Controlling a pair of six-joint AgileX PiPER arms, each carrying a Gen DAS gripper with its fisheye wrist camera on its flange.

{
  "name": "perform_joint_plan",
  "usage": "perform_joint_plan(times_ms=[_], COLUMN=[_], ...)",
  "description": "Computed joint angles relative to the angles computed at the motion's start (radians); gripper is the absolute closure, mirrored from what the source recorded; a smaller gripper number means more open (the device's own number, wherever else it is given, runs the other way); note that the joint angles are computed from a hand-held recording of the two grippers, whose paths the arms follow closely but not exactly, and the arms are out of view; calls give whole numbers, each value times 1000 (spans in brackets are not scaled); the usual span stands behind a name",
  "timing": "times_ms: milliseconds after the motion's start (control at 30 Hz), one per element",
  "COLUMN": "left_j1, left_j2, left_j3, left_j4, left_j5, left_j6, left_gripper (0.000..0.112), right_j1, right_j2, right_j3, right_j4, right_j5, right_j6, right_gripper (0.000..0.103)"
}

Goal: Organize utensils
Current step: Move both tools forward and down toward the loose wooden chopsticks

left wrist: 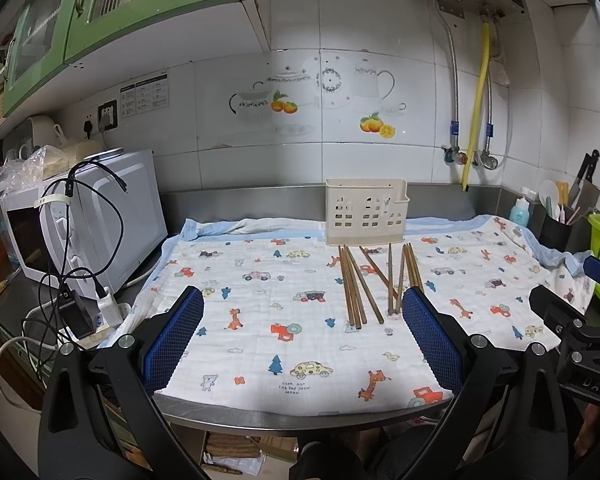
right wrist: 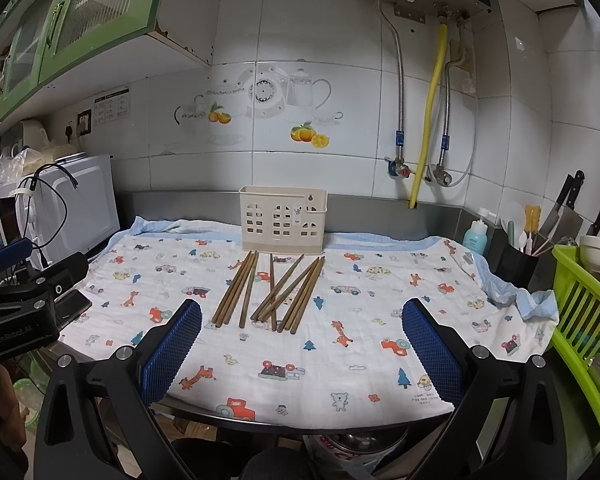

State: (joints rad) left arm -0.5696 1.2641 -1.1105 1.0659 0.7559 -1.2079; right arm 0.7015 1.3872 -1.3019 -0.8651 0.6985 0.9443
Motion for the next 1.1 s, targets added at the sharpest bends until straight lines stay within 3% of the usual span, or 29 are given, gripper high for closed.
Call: perform_joint_plan(times_ms=[567, 1100], left_j1=[82, 223], left_j2=[110, 292], left_j3=[-86, -199], left_j4=[-67, -243], left_j5=[-66, -174], left_j6=[87, 251], left_gripper=[14, 14], right_j1=[-98, -196], right_j2=[97, 331], right_j3=[-53, -218], right_j4=[115, 284], right_j5=[-56, -89], right_j6=[-105, -275], right_gripper=[6, 6])
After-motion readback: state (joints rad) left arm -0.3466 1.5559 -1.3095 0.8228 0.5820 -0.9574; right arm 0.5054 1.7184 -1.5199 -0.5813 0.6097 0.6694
